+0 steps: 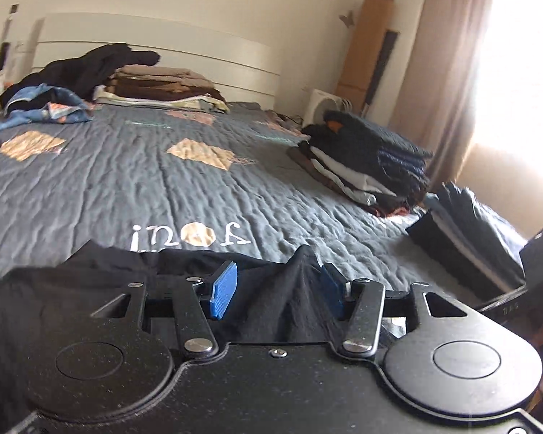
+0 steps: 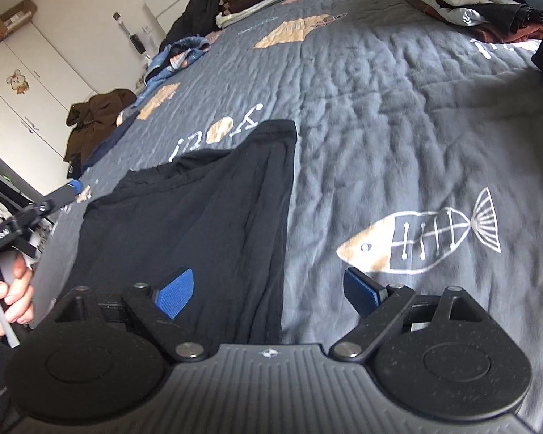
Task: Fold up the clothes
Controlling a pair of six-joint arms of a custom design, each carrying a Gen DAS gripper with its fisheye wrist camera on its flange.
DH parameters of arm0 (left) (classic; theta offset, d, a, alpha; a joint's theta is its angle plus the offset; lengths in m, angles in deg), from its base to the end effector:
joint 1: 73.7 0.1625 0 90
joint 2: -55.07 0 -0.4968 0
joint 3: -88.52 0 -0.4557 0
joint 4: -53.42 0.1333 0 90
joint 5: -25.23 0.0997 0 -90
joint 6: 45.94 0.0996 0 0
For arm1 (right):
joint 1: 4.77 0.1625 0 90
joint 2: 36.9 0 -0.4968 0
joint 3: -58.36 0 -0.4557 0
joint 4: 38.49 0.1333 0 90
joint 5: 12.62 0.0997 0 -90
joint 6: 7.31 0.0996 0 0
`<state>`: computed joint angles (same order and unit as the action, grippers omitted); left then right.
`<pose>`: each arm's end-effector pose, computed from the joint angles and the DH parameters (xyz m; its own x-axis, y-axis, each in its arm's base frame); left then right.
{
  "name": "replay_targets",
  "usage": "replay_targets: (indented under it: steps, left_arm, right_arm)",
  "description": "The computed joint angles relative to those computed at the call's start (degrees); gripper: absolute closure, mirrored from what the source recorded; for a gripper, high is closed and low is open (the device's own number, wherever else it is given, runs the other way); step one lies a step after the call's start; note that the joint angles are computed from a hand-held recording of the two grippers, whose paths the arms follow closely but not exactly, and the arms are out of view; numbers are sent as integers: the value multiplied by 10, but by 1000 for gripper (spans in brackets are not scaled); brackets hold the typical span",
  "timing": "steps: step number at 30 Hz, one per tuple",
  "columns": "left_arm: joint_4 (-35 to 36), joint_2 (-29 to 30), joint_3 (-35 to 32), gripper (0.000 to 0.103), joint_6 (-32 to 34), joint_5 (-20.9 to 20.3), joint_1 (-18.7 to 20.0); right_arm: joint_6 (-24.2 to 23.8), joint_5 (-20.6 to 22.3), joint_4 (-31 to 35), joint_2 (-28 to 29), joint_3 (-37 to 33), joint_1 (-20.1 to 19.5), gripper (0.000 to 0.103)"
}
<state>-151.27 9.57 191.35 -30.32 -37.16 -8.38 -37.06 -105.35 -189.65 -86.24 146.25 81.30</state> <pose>-0.1385 -0.7312 0.1696 -0.8717 0.1468 -0.4675 0.4776 0.4678 -0.7437 0.0727 -0.8173 0.2019 -0.8955 -0.3817 0.2289 -0.4389 0.8426 -0.3120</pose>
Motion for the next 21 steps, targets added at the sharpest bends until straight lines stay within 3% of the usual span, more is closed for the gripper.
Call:
replay_targets:
  steps: [5, 8, 10, 11, 14, 17, 19, 21]
  left_arm:
    - [-53, -13, 47, 52, -55, -12, 16]
    - [-43, -14, 40, 52, -49, 0, 12]
    - [-39, -16, 44, 52, -40, -10, 12]
    - [-7, -22, 46, 52, -55, -21, 15]
    - [113, -33, 41, 52, -79, -45, 23]
    - [243, -24, 20, 52, -96, 7, 22]
    - [254, -16, 18, 56, -101, 25, 26]
    - [258, -13, 16, 56, -104, 33, 27]
  right_arm:
    - [11, -36, -16, -15, 45, -1, 14]
    - [19, -62, -24, -12, 53, 0, 22]
    - [23, -51, -26, -10, 56, -2, 63]
    - [36, -48, -20, -10, 54, -3, 94]
    - [34, -51, -25, -16, 56, -4, 94]
    - [16, -92, -57, -18, 57, -1, 101]
    - [-3, -144, -86, -11, 50, 0, 101]
    - [19, -108, -79, -25, 53, -7, 101]
